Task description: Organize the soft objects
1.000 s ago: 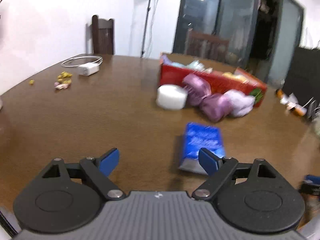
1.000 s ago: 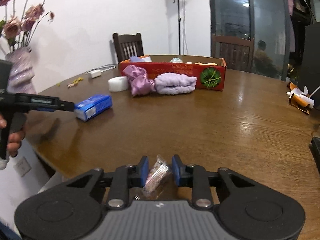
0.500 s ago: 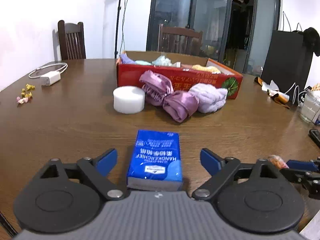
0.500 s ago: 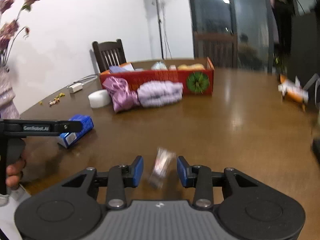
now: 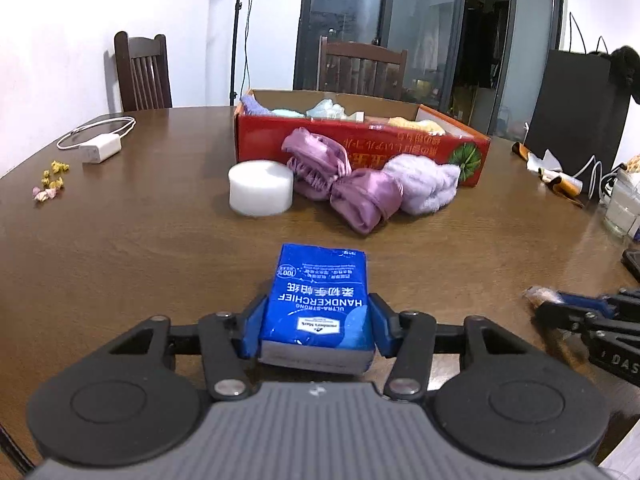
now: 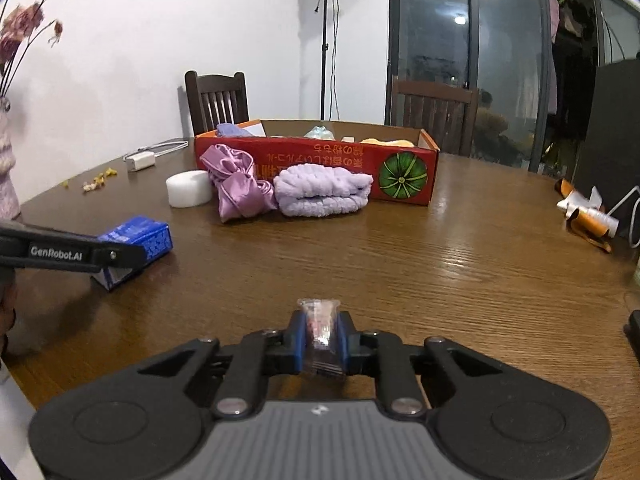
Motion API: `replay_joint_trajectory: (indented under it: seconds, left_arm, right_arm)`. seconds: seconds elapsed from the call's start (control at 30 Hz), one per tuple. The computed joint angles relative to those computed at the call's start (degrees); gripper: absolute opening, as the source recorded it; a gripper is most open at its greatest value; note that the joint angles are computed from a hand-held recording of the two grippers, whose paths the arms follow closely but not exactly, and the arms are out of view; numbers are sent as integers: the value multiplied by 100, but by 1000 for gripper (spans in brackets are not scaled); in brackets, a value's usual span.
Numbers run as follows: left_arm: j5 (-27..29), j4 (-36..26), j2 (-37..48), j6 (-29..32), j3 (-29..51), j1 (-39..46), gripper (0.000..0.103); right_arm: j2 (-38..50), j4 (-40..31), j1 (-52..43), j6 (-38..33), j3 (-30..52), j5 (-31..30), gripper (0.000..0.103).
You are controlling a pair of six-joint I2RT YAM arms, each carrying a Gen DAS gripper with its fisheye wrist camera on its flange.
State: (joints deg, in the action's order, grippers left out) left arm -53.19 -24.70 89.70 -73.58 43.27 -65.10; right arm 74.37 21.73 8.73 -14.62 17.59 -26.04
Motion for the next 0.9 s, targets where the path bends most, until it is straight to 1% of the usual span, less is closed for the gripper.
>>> replay_joint_trajectory:
  seconds: [0.07,0.1,0.13,0.17,0.23,0.3,0.33,0.43,0.47,0.5,0.53,0.57,0.6,0.63,0.67,0.73,0.8,0.83,0.87,0.9]
  left_arm:
    - [-90,287,-300,367,-97,93,53]
    - [-105,488,-456,642,-137,198,53]
    - [-98,742,-604,995,-168,340,53]
    - [-37,1156,-780,1547,-236,543,53]
    - [315,1959,-1052,2667,-295,1074,53]
    - [915,2619,-1118,3667,-150,1752,53]
    - [1195,2845,-1001,4058,54,2120,53]
    - [1648,3000,-325,4728,928,2889,53]
    - [1930,2991,-21,4853,1282,3186,53]
    - [2232,2797,302,4797,1708,3461,53]
    - [2652,2503,697,4715,2237,3769,53]
    - [3105,2297,1071,4799,2707,4032,53]
    - [3374,2122,1359,4800,3067,4213,53]
    - [3605,1745,1805,4821,3648,4399,53]
    - [3666,1397,2204,4854,4163,4510,53]
    - [3498,968,2832,4924,4916,4643,54]
    - [3472,626,3271,4788,5466,4732,54]
    - [3541,487,3439,4640,5685,4801,61]
    - [3679,517,3530,4449,5757,4878,72]
    - [3660,625,3488,4287,5631,4927,73]
  right_arm:
    - [201,-228,-141,62,291,-329,16]
    - [300,-319,-217,118,468,-542,16]
    - [392,-346,-268,195,641,-701,16]
    - [525,-363,-288,277,871,-833,16]
    - [858,-376,-247,442,1403,-1007,16]
    - [1236,-403,-135,549,2089,-1049,16]
    - [1456,-407,-59,574,2493,-1035,16]
    - [2340,-657,183,793,3908,-965,16]
    - [2697,-822,286,858,4441,-844,16]
    - [3129,-1137,402,874,5098,-722,16]
    - [3513,-1463,504,895,5681,-616,16]
    - [3906,-1827,615,827,6277,-509,16]
    - [4236,-2108,714,712,6748,-416,16]
    - [4528,-2301,790,676,7151,-325,16]
    - [4786,-2463,847,630,7501,-264,16]
    - [5281,-2753,961,678,8182,-146,16]
    - [5749,-3069,1038,737,8904,-61,16]
    - [6060,-3291,1074,850,9436,12,17]
    - [6377,-3529,1095,943,9984,57,21]
    - [6710,-3787,1119,1067,10582,144,26]
